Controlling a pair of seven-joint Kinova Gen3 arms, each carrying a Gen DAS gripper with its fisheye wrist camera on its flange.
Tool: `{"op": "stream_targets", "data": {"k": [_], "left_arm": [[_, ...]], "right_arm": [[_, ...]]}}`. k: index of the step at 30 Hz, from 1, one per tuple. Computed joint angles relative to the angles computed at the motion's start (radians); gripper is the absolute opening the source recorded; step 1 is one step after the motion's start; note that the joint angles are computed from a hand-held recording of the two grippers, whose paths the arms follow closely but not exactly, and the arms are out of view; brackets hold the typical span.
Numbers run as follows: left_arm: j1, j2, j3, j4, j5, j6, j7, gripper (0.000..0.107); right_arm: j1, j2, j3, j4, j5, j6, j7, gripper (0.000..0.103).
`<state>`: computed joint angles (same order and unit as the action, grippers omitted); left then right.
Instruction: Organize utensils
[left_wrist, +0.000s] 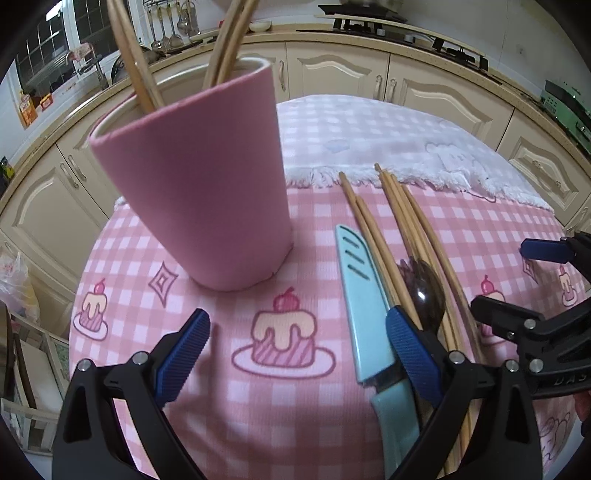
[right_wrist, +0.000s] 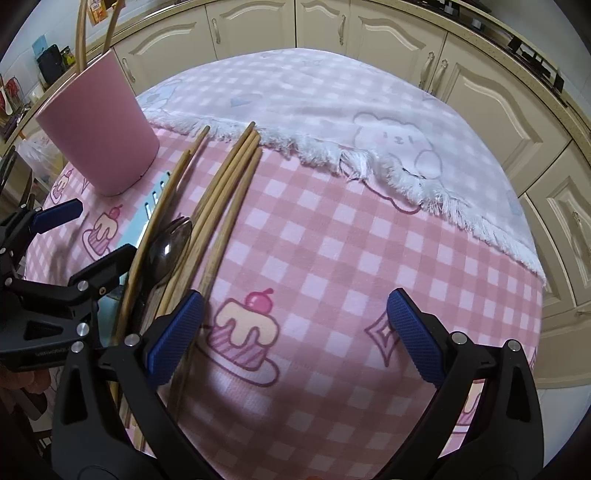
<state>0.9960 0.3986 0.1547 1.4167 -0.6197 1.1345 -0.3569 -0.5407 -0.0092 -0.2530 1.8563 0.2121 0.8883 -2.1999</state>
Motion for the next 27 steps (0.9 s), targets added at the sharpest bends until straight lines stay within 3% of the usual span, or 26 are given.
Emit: {"op": "stream_targets", "data": {"k": [6, 18, 27], "left_arm": [[-0.003, 0.014, -0.003, -0.029, 0.012, 0.021, -0.021, 0.094], [-0.039, -0.013, -0.001, 0.022, 0.049, -0.067, -0.016, 0.093], [-0.027, -0.010, 0.001, 0.008, 0.050, -0.044, -0.013, 0.093]], "right_arm": [[0.000, 0.002, 0.002, -0.007, -0.021, -0.025, 0.031, 0.097], [-0.050, 0.005, -0.023, 0.006, 0.048, 0.009, 0.009, 0.097], [-0.042, -0.003, -0.021, 0.008, 0.033, 0.013, 0.028, 0.097]]}}
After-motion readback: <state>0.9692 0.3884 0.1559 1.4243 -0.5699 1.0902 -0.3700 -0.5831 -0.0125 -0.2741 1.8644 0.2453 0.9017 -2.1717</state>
